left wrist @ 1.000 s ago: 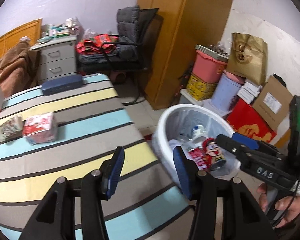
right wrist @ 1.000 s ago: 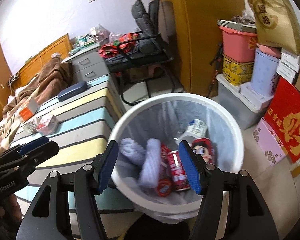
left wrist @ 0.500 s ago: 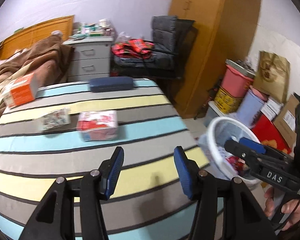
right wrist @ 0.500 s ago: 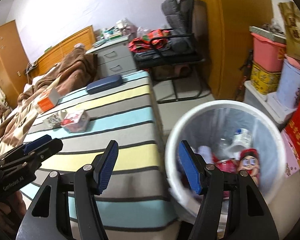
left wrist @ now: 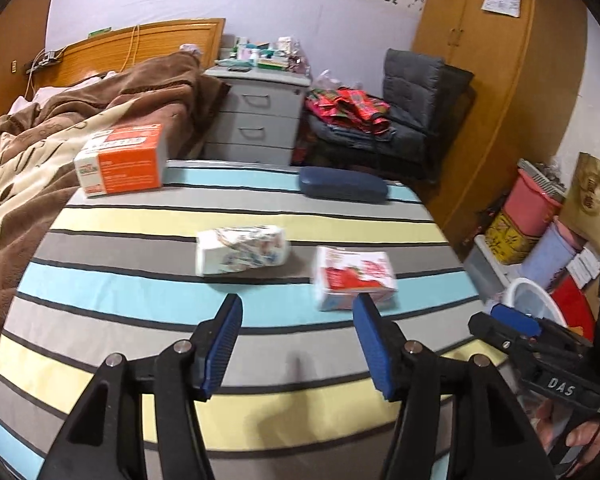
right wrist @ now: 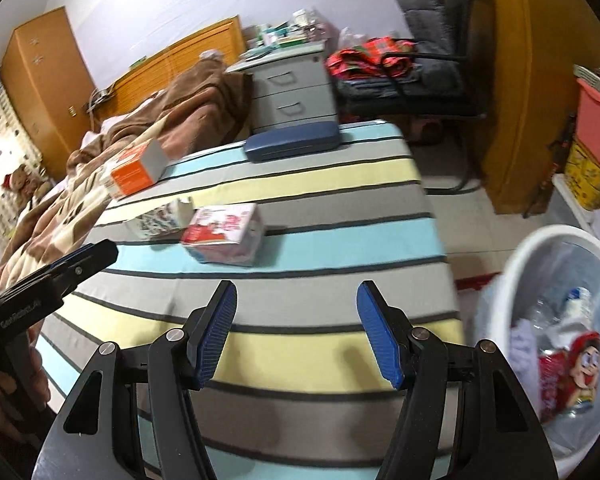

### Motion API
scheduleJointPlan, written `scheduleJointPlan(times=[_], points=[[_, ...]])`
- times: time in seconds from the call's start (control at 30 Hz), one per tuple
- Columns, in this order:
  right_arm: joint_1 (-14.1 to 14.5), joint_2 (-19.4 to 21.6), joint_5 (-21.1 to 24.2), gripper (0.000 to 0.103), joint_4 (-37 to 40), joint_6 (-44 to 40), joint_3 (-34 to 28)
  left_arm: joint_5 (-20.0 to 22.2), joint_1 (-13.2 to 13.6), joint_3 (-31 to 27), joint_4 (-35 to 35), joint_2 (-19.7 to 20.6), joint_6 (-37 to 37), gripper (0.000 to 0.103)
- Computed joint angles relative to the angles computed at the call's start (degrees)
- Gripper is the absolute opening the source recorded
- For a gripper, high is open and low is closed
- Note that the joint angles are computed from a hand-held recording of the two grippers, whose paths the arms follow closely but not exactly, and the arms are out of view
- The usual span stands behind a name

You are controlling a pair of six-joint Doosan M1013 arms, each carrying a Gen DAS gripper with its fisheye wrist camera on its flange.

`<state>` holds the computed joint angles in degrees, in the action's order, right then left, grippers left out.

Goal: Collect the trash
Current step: 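Move both tools back over the bed toward the paper cup and milk carton, then grasp the white patterned paper cup with the left tool while the right tool grasps the strawberry milk carton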

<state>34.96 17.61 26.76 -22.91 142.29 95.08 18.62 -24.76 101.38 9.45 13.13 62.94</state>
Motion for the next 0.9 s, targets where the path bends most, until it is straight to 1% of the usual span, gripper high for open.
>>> scheduleJointPlan(times=[0.03,0.13,0.2,0.23,0.27,0.33,0.4,0.43,0.47,0.5,0.57,0.6,0.67,0.8,0.87,0.9], points=[[0.01,0.45,0.21,0.064,1.17,-1.26,-0.60,0.42,0.37,-0.33,0.13,0.30,-0.03,0.060],[0.06,1.84,-0.47,0.064,3.08,-4.17,-2.21,0.70,1.75,-1.15,-3.15,1.16,4.50,0.062],[0.04,2.77,-0.24,0.064,3.44,-5.11,-3.33,1.80,2.67,-2.14,-7.20,1.99,9.31,0.062],[-0.23,3.27,-0.79,0.064,5.12,-7.60,-3.90,2.25,3.01,-2.65,-8.22,2.42,11.21,0.063],[-0.32,3.74,-0.28,0.064,5.88,-9.05,-4.61,2.56,3.32,-3.03,-8.99,2.70,12.95,0.063],[-0.45,4.32,-0.52,0.064,5.49,-10.97,-5.42,3.30,3.59,-3.95,-7.93,3.50,13.41,0.063],[-0.69,4.98,-0.48,0.064,6.22,-13.83,-6.34,4.34,4.19,-5.26,-9.76,4.55,16.14,0.063],[-0.90,5.49,-0.38,0.064,6.80,-15.57,-7.02,4.90,4.58,-5.94,-11.74,5.11,18.37,0.064],[-1.21,5.77,-0.79,0.064,8.96,-18.37,-7.32,5.45,5.00,-6.59,-14.16,5.69,20.89,0.064],[-1.58,5.97,-0.93,0.064,11.58,-21.44,-7.55,6.25,5.08,-7.22,-13.58,6.21,20.51,0.064],[-2.10,6.65,-0.56,0.064,15.52,-27.25,-8.31,7.41,4.80,-8.25,-9.77,7.19,19.26,0.064],[-2.17,6.82,-0.42,0.064,16.01,-28.47,-8.48,8.13,4.85,-8.76,-9.94,7.66,20.00,0.064],[-2.35,7.09,-0.59,0.064,17.34,-31.63,-8.71,8.88,5.34,-9.56,-13.67,8.50,24.18,0.064],[-3.30,7.65,-0.89,0.064,26.04,-42.44,-9.07,9.54,5.79,-10.78,-16.00,9.82,26.75,0.064],[-3.93,7.80,-0.87,0.064,31.56,-48.23,-9.17,8.92,6.15,-10.95,-19.29,10.14,30.18,0.064],[-4.26,7.94,-0.51,0.064,35.15,-52.10,-9.32,9.11,6.10,-11.21,-18.00,10.31,28.79,0.064]])
